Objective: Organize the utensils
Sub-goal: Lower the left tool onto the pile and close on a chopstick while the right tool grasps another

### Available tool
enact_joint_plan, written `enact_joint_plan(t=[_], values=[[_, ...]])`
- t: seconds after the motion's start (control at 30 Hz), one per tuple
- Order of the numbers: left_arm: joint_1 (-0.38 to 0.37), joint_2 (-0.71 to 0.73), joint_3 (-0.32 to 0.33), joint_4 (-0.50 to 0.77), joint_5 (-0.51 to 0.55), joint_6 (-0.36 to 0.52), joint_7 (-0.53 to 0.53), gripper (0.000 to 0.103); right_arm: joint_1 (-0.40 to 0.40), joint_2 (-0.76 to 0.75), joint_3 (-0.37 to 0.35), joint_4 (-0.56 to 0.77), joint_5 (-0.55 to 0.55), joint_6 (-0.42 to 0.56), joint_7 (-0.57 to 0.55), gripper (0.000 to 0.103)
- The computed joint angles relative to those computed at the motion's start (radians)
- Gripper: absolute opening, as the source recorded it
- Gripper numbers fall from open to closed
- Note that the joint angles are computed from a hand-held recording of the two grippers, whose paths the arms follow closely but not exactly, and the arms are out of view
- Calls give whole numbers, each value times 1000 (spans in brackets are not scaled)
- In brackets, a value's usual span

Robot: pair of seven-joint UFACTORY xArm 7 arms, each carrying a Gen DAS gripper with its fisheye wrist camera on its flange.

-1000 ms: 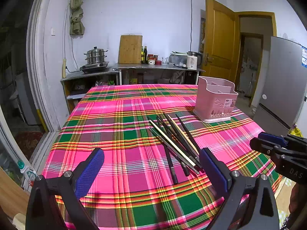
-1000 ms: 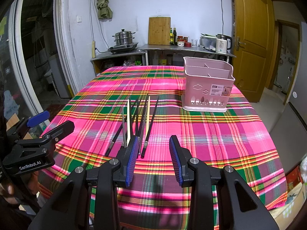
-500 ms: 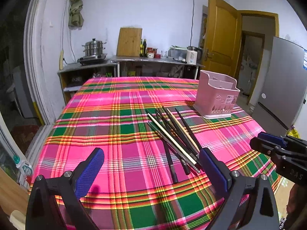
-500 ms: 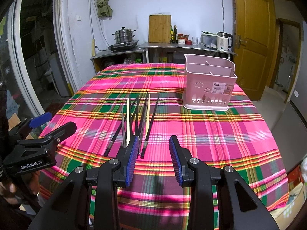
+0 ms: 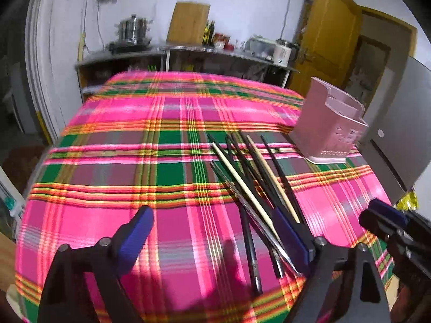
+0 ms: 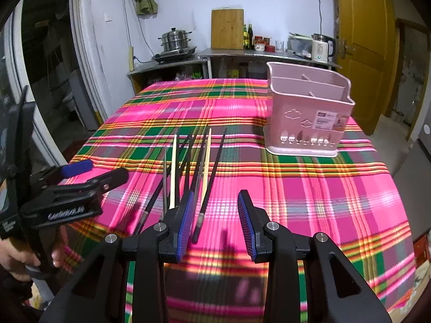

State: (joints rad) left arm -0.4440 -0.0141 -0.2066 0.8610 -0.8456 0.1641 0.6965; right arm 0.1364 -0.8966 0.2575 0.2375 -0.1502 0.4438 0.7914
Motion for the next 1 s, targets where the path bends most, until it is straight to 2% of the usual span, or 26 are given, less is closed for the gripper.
enact_joint_plan(t=[0.03,0.17,0.3,0.53,0.8,1.0], values=[[5,36,3,28,65,7,-63,84,-7,30,-9,6,-4,-21,-10,35],[35,123,-1,116,215,86,-225,71,-34,133,-30,30,-12,-89,-45,35],[72,184,-30,178,261,128,-302,60,-49,236,-70,56,2,-144,-85,35],[115,235,-74,244,232,185,-316,50,-48,394,-130,100,57,-237,-163,34],[111,274,-79,278,308,182,-380,29,-24,533,-172,168,120,-288,-244,25],[114,289,-85,292,329,181,-395,21,17,631,-217,221,197,-304,-326,22]])
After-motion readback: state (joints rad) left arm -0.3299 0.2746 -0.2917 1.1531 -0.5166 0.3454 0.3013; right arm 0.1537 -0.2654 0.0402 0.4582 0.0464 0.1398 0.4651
